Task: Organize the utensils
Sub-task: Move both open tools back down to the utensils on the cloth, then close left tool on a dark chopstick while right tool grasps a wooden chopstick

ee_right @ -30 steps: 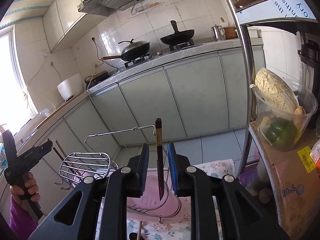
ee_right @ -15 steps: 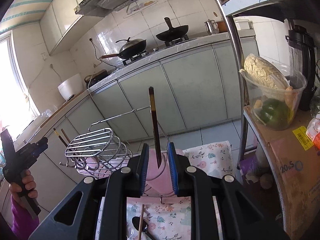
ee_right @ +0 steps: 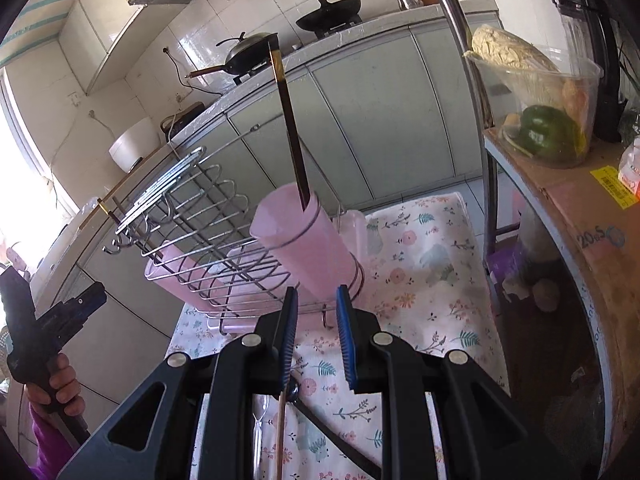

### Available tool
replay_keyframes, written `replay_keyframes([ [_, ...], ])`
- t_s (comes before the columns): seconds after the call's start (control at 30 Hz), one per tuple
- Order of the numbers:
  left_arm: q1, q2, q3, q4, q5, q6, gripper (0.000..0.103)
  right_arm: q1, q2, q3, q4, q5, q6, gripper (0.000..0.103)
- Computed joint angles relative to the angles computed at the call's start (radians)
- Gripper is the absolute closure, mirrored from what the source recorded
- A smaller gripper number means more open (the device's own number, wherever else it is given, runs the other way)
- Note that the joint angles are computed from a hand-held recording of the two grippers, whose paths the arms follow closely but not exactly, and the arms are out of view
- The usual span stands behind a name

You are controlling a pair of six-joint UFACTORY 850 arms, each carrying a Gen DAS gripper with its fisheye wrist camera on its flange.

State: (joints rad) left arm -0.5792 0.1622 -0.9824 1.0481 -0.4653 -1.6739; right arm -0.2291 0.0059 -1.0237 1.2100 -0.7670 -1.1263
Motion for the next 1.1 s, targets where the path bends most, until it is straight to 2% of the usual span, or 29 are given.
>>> replay_keyframes([
  [0.1, -0.014, -0.010, 0.023, -0.055, 0.020, 0.044, 0.068, 0.005, -0.002, 0.016, -0.017, -0.003, 0.010, 0.084],
  [0.23, -0.028, -0.038, 0.035, -0.183, 0.056, 0.179, 0.068, 0.008, -0.004, 0.032, -0.033, -0.012, 0.019, 0.084],
  [0.6, -0.054, -0.133, 0.053, -0.678, 0.112, 0.695, 0.068, 0.020, -0.024, 0.055, -0.074, -0.036, 0.045, 0.084],
  [0.93, -0.065, -0.230, 0.013, -0.907, 0.072, 0.963, 0.068, 0.031, -0.040, 0.072, -0.076, -0.055, 0.065, 0.084],
  [1.07, -0.070, -0.266, -0.006, -0.931, 0.050, 0.984, 0.068, 0.033, -0.044, 0.075, -0.072, -0.060, 0.059, 0.084],
  [1.1, -0.072, -0.274, -0.012, -0.918, 0.043, 0.970, 0.071, 0.034, -0.047, 0.074, -0.072, -0.063, 0.060, 0.084],
])
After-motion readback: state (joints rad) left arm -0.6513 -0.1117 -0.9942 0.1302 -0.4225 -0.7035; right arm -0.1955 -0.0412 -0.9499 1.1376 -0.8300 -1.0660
